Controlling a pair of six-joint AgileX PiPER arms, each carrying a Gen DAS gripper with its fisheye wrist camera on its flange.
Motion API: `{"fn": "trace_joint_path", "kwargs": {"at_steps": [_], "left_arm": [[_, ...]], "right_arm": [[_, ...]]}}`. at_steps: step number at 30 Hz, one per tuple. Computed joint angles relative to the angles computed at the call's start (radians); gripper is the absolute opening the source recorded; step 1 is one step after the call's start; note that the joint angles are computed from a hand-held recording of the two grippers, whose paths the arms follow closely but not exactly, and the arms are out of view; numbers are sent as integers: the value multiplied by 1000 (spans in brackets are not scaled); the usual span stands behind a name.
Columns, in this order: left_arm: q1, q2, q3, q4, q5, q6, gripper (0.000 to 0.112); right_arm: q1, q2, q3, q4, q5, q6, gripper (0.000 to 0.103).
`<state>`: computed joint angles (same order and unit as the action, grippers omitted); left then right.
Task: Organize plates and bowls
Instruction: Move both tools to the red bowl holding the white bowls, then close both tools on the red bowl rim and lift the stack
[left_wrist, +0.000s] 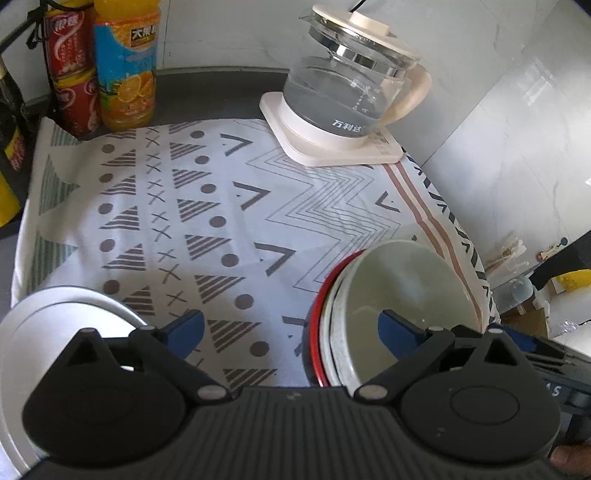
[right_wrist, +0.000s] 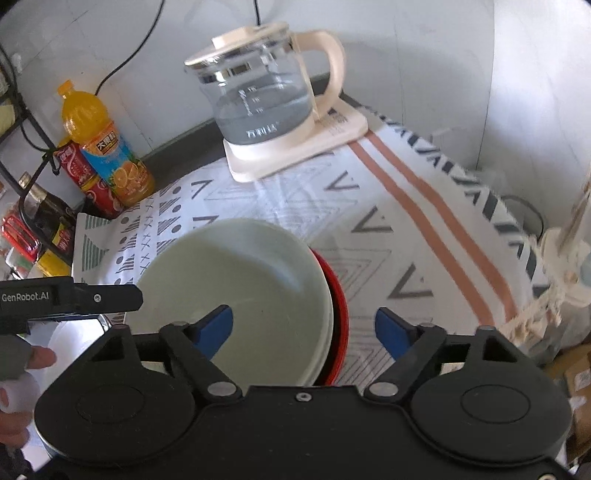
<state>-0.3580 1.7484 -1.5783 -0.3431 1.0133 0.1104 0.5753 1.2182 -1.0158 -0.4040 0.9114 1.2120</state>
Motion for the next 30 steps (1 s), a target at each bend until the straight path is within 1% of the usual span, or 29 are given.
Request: {"fn": "trace_joint_path", "kwargs": {"at_steps": [2,5,7,9,10,11,12,14,15,17,19,20,22,27,30], "left_arm": [[-5,4,10,-4,-6,-7,99],[-9,11,19,-28,-3,3,98],[-17,17,25,-20,-4,-5,92],[-16,30,22,-33,15,-3,88],[-15,37,20,-45,25,2,82],[-15,44,18,-52,34,7,76],[-18,51,17,-57,41,10,73],[-26,67,17,-60,49,7,61],[-30,75,16,-62,52,2,59],[-36,86,16,-55,54,-20,49],[-34,90,21,-69,59,-28,41],[-31,92,21,-83,63,-28,36],[-38,90,18,-77,69,-38,34],[-49,68,33,-47,66,-83,33],[-47,33,65,-47,44,-83,33]], "right_arm": [[-3,-1,12,18,-3,8,66],[-13,-1,28,53,-23,-17,63],[-18,0,37,72,-30,-25,62],[-33,-2,51,99,-49,-34,55],[-37,0,60,110,-58,-35,53],[-40,5,66,115,-64,-38,45],[-44,13,70,123,-66,-47,40],[-71,28,82,165,-82,-78,36],[-83,26,93,182,-98,-84,36],[-105,19,113,205,-127,-84,35],[-108,16,120,202,-139,-89,32],[-99,21,113,192,-130,-94,31],[-81,33,90,174,-98,-103,29],[-54,12,86,152,-83,-94,26],[-36,4,75,126,-71,-85,26]]}}
